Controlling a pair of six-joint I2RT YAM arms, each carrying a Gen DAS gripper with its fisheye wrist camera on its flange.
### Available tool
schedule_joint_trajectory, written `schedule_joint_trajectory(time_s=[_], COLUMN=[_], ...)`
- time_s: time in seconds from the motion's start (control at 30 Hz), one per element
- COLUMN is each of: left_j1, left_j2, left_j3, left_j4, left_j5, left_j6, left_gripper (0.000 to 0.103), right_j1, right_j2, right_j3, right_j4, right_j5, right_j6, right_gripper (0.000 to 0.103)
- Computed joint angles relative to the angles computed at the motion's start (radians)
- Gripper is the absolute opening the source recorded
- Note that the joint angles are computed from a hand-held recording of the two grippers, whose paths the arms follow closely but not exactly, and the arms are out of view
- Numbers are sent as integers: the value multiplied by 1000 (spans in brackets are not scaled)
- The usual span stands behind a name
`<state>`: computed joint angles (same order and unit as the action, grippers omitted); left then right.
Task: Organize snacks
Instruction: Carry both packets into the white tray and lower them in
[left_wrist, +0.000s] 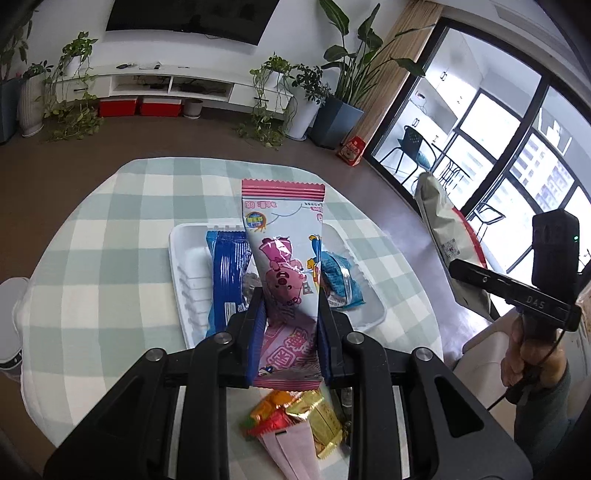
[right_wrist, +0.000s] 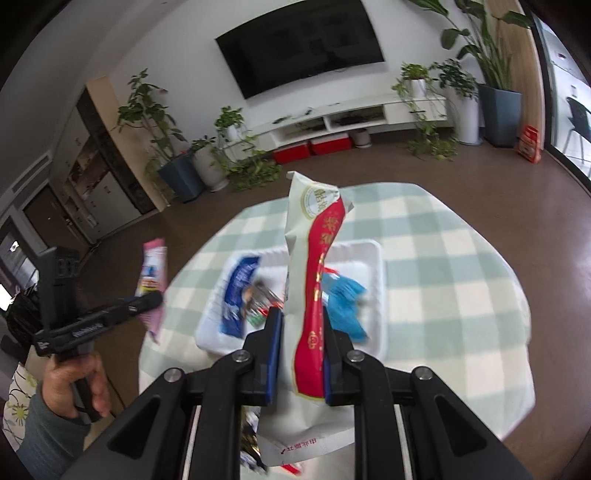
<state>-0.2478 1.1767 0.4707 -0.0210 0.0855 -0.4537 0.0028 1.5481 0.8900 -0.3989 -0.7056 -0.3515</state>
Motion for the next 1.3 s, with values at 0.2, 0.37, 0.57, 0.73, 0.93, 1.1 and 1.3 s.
schedule_joint_trajectory(time_s=[0.2, 0.37, 0.57, 0.73, 0.93, 1.1, 1.3], left_j1=[78, 112, 124, 136, 151, 157, 155], left_j2=[285, 437, 547, 619, 673, 710, 722], left_j3=[147, 203, 223, 244, 266, 278, 274], left_j4=[29, 47, 88, 116, 128, 142, 161], left_j5=[50, 61, 65, 68, 69, 80, 80], left_j6=[49, 78, 104, 109, 122, 123, 115], left_gripper=[22, 22, 22, 23, 23, 23, 25], right_j1=[206, 309, 364, 384, 410, 419, 417], right_j2=[152, 335, 486, 553, 599, 626, 648], right_j3=[98, 178, 253, 273, 281, 285, 279], right_j4=[91, 154, 175, 203, 237, 260, 285], right_j5=[52, 93, 135, 160, 186, 190, 193], right_j6=[153, 251, 314, 360, 380, 383, 385], right_gripper=[20, 20, 20, 20, 20, 20, 19])
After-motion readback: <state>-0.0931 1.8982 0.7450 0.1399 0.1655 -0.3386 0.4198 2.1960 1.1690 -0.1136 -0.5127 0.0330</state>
